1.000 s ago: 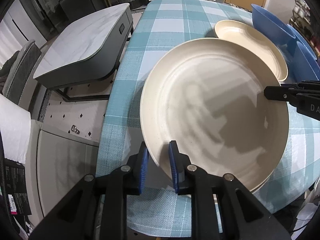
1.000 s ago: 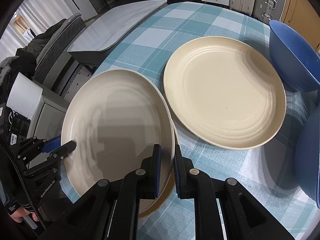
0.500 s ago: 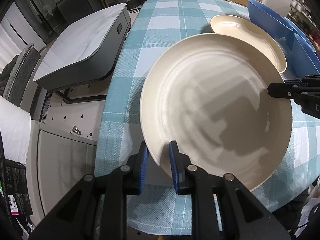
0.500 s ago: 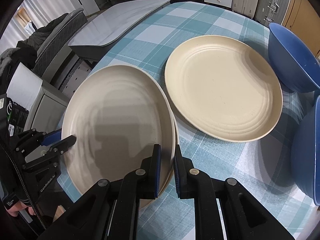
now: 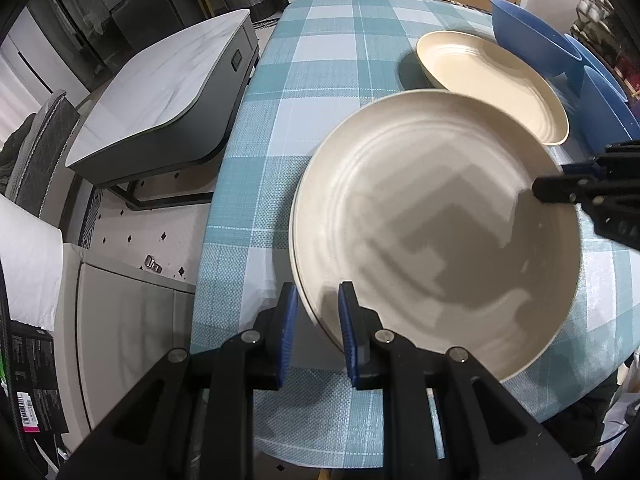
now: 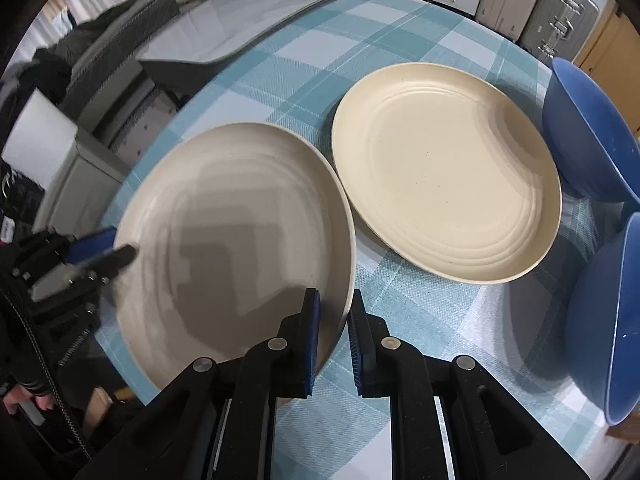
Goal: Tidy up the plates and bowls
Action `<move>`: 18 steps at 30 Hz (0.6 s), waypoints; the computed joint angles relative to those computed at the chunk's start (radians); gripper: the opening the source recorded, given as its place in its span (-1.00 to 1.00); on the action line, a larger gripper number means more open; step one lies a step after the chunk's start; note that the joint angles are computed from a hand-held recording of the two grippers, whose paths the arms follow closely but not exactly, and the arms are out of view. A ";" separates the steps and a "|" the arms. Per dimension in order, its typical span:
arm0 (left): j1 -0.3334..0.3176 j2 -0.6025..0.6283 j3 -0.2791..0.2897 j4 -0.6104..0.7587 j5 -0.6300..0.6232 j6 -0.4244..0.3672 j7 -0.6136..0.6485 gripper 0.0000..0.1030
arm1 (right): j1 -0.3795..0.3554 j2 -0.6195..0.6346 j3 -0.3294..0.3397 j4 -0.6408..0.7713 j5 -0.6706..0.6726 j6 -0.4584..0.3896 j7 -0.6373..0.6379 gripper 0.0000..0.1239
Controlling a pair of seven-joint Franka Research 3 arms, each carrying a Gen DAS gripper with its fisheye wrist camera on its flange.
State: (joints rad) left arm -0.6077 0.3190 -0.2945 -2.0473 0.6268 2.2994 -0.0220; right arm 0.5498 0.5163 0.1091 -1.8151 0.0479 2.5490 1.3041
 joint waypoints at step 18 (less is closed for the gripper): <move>0.007 -0.023 0.005 -0.043 0.020 0.057 -0.046 -0.60 | -0.003 -0.044 0.000 -0.092 0.011 0.128 -0.021 -0.75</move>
State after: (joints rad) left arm -0.6012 0.2960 -0.2892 -2.0900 0.6467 2.3559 -0.0676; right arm 0.5468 0.4727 0.1092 -1.9072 0.0592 2.6773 1.2833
